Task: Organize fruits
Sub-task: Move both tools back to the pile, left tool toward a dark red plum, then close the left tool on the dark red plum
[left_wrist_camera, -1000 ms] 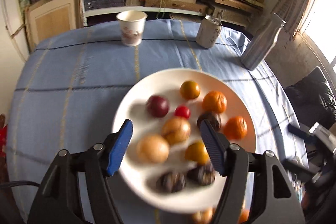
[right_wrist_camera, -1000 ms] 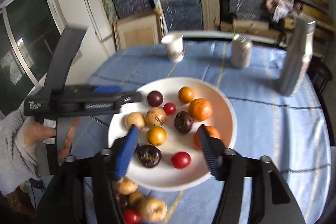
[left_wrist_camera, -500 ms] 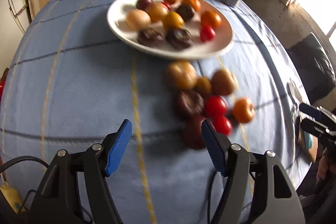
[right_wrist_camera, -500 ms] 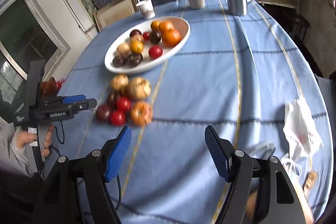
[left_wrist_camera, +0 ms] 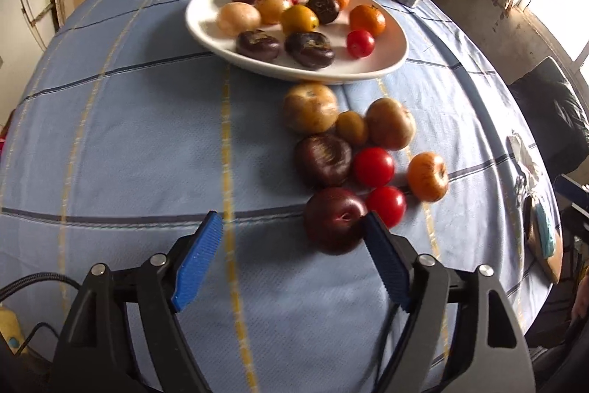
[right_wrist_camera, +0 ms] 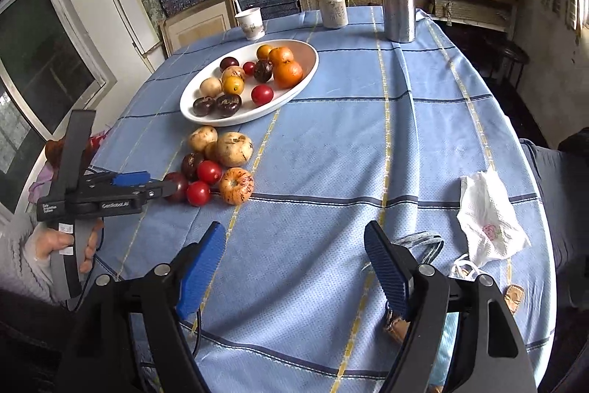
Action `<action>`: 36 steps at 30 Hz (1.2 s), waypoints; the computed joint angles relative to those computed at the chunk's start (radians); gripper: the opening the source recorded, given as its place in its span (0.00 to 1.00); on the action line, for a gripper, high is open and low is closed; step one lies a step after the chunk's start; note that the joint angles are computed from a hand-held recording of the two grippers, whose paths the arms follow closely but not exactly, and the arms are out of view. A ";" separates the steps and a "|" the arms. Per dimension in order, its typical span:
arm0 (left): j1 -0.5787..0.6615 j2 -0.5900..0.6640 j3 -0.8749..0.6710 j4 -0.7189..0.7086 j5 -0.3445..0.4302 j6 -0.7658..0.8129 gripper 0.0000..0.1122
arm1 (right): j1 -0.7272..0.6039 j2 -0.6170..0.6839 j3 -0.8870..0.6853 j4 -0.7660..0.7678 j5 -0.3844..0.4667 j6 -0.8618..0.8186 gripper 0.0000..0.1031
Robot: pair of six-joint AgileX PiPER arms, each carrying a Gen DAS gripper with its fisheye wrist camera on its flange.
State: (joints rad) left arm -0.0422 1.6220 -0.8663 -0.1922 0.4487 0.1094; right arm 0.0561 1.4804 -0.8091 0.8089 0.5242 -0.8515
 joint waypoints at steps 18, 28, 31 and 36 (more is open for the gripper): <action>0.100 -0.096 0.092 -0.032 0.007 0.036 0.64 | 0.050 0.033 -0.040 0.002 0.020 -0.021 0.76; 0.156 -0.044 0.072 -0.213 0.033 0.200 0.47 | 0.041 0.050 -0.051 -0.008 0.025 -0.001 0.76; 0.145 -0.040 0.072 -0.217 0.027 0.205 0.46 | 0.044 0.054 -0.054 -0.014 0.027 0.004 0.76; 0.128 -0.030 0.072 -0.182 0.013 0.169 0.44 | 0.045 0.062 -0.060 -0.022 0.032 0.012 0.76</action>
